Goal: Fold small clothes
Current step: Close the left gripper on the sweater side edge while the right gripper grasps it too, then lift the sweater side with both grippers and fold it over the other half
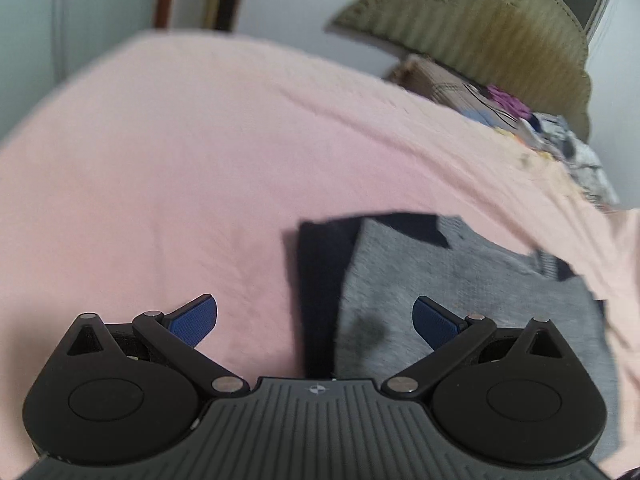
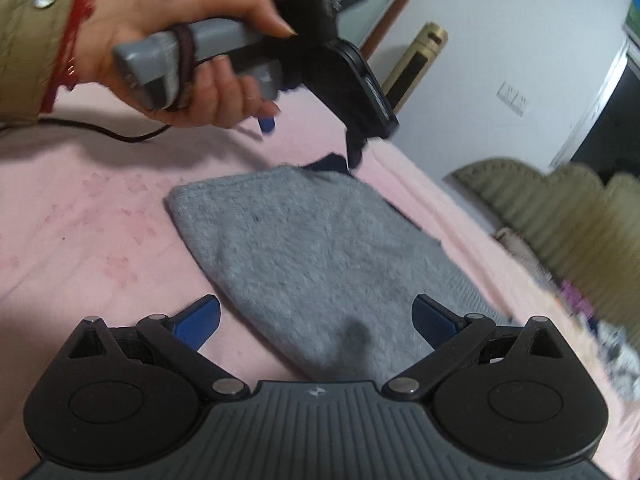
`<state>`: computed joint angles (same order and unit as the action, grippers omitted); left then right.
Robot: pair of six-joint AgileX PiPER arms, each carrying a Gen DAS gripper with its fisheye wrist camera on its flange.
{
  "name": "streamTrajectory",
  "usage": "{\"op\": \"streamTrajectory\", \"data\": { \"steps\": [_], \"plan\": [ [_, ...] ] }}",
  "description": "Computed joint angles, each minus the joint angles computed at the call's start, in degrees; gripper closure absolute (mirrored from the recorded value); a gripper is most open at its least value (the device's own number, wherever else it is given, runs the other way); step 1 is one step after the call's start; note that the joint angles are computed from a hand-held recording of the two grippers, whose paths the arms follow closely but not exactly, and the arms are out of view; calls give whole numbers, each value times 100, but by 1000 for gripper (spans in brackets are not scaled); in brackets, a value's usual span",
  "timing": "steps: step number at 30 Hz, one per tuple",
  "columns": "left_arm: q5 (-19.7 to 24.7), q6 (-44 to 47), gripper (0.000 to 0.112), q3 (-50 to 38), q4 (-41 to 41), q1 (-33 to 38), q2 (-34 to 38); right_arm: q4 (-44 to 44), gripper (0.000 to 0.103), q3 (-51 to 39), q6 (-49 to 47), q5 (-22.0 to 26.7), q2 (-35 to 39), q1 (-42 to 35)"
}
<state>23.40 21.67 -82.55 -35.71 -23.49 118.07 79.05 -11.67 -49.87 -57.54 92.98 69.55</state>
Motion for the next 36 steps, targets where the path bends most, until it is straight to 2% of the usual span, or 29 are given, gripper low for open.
{"op": "streamTrajectory", "data": {
  "steps": [3, 9, 11, 13, 15, 16, 18, 20, 22, 24, 26, 29, 33, 36],
  "plan": [
    [688, 454, 14, -524, -680, 146, 424, -84, 1, -261, 47, -233, 447, -61],
    [938, 729, 18, -1048, -1255, 110, 874, -389, 2, -707, -10, -425, 966, -416],
    [979, 765, 23, -1226, -1361, 89, 1012, -472, 11, -825, -42, -430, 1049, -501],
    [936, 651, 32, -1394, -1299, 33, 1131, -583, 32, -894, -45, -314, 1041, -616],
    [968, 469, 53, -1572, -1206, 20, 1234, -624, 44, -969, -136, -213, 1038, -674],
    [934, 318, 58, -1627, -1106, 4, 1266, -633, 51, -986, -149, -229, 1072, -653],
    [998, 118, 83, -1808, -1018, 14, 1385, -654, 60, -1035, -168, -243, 1170, -606],
    [1162, -196, 94, -2054, -903, 47, 1544, -740, 72, -1040, -195, -218, 1199, -605],
    [1154, -351, 97, -2099, -861, 35, 1560, -855, 83, -1013, -155, -185, 1211, -637],
    [971, -672, 98, -2015, -452, -98, 1446, -988, 90, -933, -30, -210, 1179, -693],
    [703, -1148, 98, -1847, 249, -306, 1253, -1135, 92, -763, 166, -296, 1069, -713],
    [464, -2294, 98, -1718, 1761, -678, 974, -1247, 94, -477, 452, -451, 844, -666],
    [481, -3870, 99, -1715, 3705, -1200, 690, -1175, 94, -59, 749, -654, 406, -543],
    [652, -4773, 99, -1826, 4800, -1573, 574, -975, 95, 317, 1012, -927, 99, -354]
  ]
}}
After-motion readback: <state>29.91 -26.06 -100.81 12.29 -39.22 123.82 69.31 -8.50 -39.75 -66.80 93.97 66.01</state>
